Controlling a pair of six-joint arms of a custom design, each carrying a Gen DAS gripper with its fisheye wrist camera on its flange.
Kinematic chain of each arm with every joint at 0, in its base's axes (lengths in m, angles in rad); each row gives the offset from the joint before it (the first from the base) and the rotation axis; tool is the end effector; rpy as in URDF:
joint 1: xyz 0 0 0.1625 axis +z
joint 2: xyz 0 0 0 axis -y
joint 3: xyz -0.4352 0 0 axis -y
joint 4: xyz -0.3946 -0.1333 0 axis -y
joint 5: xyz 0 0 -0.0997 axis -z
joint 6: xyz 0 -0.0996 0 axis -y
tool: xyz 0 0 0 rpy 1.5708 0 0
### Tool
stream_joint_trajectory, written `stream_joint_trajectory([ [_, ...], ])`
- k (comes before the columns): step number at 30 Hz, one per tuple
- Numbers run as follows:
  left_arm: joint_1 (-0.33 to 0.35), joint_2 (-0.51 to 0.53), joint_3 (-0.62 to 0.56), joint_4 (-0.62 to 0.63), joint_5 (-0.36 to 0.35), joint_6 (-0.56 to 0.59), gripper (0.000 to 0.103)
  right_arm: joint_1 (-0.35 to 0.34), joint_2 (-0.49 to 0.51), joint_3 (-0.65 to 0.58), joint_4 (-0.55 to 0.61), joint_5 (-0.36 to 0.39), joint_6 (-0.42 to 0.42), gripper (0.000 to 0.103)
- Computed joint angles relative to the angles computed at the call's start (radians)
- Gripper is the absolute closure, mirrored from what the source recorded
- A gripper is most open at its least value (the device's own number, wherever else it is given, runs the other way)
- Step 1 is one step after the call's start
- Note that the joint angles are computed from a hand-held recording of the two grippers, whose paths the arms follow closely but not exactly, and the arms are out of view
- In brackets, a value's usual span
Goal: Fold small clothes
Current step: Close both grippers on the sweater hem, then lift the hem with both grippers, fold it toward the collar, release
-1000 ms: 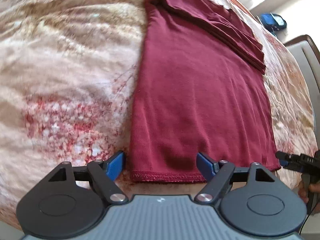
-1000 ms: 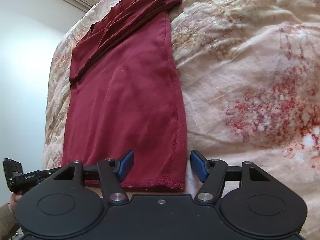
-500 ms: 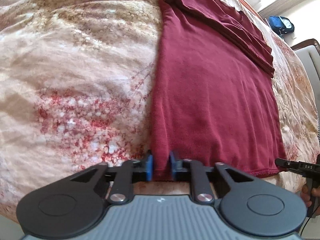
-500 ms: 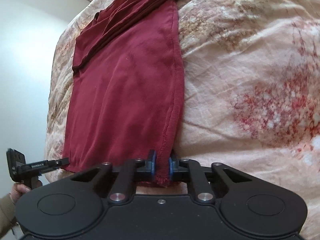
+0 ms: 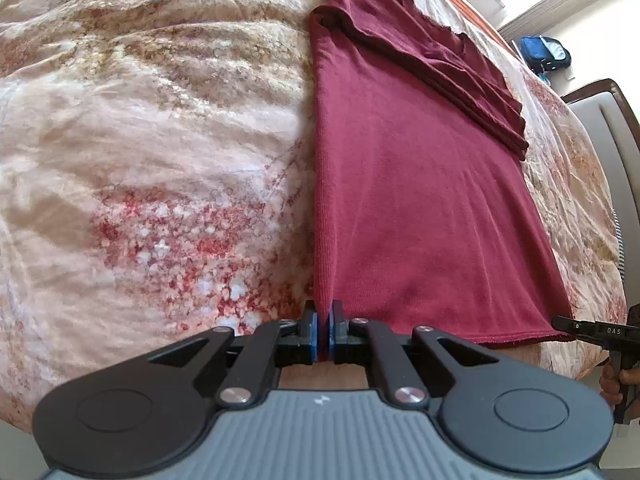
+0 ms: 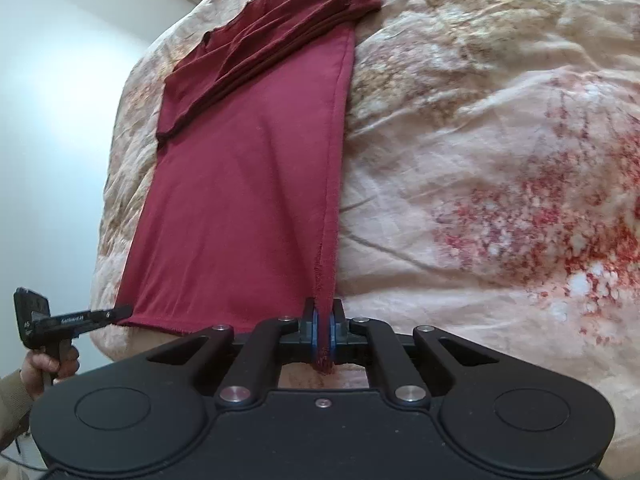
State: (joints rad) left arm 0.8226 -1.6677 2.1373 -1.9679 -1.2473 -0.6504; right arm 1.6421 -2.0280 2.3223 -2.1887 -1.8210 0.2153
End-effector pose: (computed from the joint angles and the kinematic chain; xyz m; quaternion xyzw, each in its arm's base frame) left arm -0.1528 -0.4071 0.3157 0.0540 0.9848 -0.0762 0.1462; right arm 0.1305 -0.3022 0.3788 -0.0905 -0.9752 0.1758 0.0991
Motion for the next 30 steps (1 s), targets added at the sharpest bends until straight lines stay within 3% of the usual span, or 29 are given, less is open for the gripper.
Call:
stream_joint_trajectory([
  [10, 0.058, 0.046, -0.111, -0.161, -0.087, 0.066, 0.099, 0.115, 0.075, -0.078, -0.148, -0.024, 0.14, 0.098],
  [15, 0.133, 0.166, -0.206, -0.313, -0.137, 0.114, 0.098, 0.147, 0.181, -0.155, -0.275, -0.061, 0.198, 0.098],
  [23, 0.216, 0.454, -0.447, -0.339, -0.101, 0.249, 0.098, 0.087, 0.43, -0.341, -0.354, -0.079, 0.172, 0.097],
  [30, 0.255, 0.629, -0.598, -0.341, -0.033, 0.252, 0.098, -0.037, 0.608, -0.464, -0.408, 0.021, 0.103, 0.097],
])
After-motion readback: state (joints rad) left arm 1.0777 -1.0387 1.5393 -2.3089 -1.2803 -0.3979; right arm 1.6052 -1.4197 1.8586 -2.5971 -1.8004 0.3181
